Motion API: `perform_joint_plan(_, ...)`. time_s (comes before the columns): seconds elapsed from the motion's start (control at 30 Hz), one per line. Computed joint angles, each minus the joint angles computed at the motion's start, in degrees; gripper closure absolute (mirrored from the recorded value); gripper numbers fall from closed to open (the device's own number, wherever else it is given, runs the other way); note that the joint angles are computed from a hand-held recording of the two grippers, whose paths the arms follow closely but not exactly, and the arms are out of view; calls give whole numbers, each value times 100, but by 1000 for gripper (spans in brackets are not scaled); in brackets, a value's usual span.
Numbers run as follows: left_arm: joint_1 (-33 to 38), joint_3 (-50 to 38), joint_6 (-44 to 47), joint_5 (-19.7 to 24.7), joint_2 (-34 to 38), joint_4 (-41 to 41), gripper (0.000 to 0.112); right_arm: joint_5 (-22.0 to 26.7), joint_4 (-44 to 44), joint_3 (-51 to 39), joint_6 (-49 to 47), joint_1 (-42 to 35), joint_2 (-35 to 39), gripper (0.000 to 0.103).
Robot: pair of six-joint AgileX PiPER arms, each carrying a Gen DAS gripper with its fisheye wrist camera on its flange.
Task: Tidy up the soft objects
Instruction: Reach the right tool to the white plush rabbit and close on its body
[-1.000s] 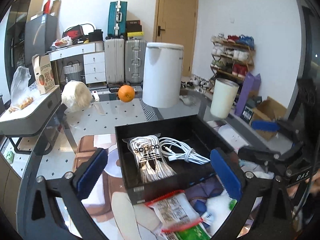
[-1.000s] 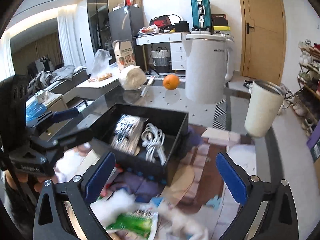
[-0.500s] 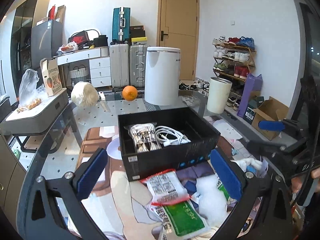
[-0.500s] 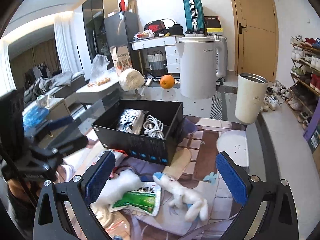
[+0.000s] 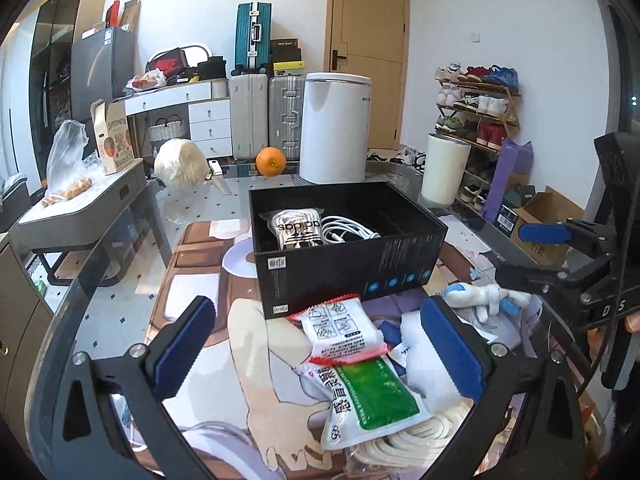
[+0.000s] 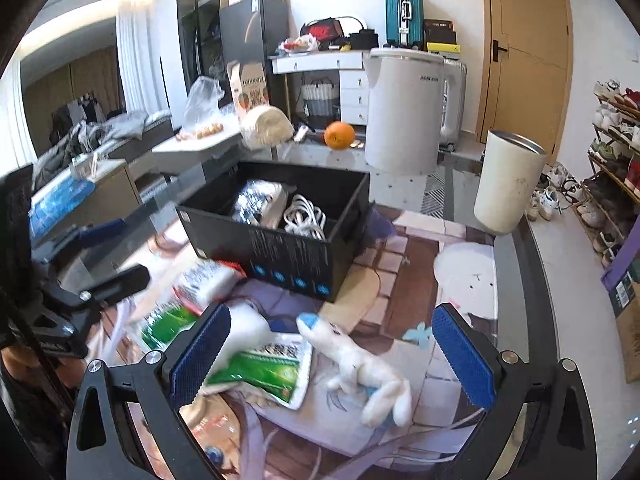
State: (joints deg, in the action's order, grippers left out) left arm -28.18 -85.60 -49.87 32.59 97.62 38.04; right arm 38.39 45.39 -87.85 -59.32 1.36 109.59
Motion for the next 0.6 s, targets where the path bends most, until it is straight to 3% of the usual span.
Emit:
perform_joint_plan(0.27, -84, 254, -398, -28, -19, 386, 9, 165, -611, -216, 389, -95, 238, 1)
perform_joint_plan(0.6, 27, 309, -216, -179, -7, 134, 9, 328, -920, -505, 776, -229, 538, 1)
